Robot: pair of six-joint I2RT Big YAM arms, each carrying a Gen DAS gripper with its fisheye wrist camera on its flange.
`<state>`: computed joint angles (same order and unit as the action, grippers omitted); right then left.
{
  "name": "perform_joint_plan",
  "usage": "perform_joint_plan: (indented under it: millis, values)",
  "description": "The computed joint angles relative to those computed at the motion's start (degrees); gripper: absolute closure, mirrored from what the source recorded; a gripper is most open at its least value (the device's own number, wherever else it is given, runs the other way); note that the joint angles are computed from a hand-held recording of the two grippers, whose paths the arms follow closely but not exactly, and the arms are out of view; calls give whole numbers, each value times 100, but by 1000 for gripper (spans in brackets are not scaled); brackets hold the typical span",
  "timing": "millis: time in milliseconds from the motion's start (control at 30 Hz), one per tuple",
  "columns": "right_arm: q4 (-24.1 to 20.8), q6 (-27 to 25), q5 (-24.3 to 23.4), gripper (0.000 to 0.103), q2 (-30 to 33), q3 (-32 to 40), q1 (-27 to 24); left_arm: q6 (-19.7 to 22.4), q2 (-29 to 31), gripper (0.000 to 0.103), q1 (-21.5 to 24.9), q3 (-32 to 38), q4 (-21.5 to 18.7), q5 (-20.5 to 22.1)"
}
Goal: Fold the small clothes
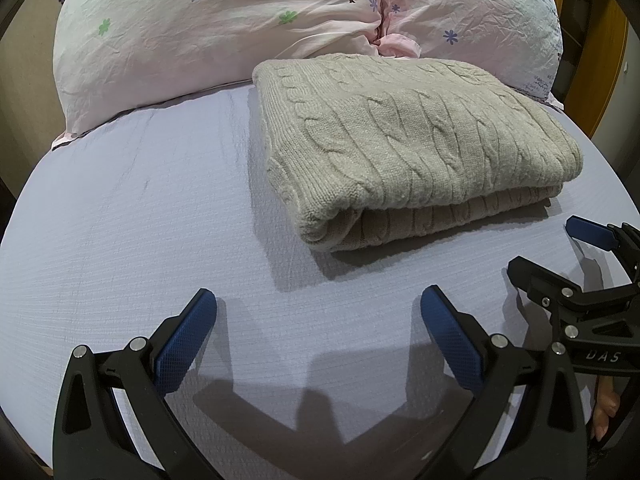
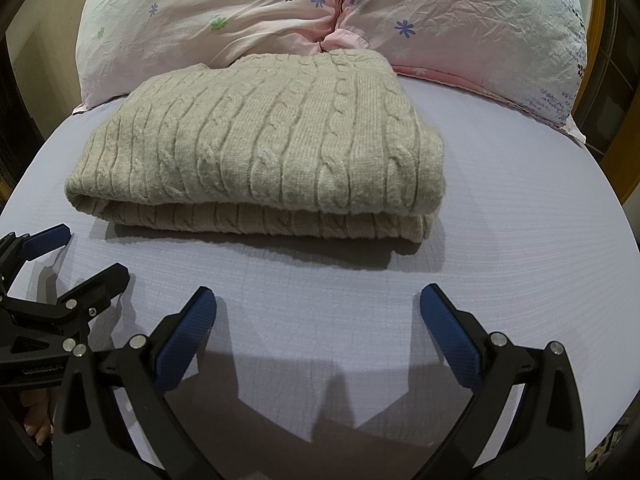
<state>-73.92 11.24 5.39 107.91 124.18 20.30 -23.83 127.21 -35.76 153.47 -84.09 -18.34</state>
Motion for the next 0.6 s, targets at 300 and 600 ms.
perform_joint_plan:
  millis: [300, 600]
  values:
    - [-2, -1, 0, 2, -1, 0, 0, 1, -13, 1, -1, -23, 10, 0]
    - [-1, -2, -1, 2, -5, -4, -2, -9, -48, 1, -6, -84, 33, -8]
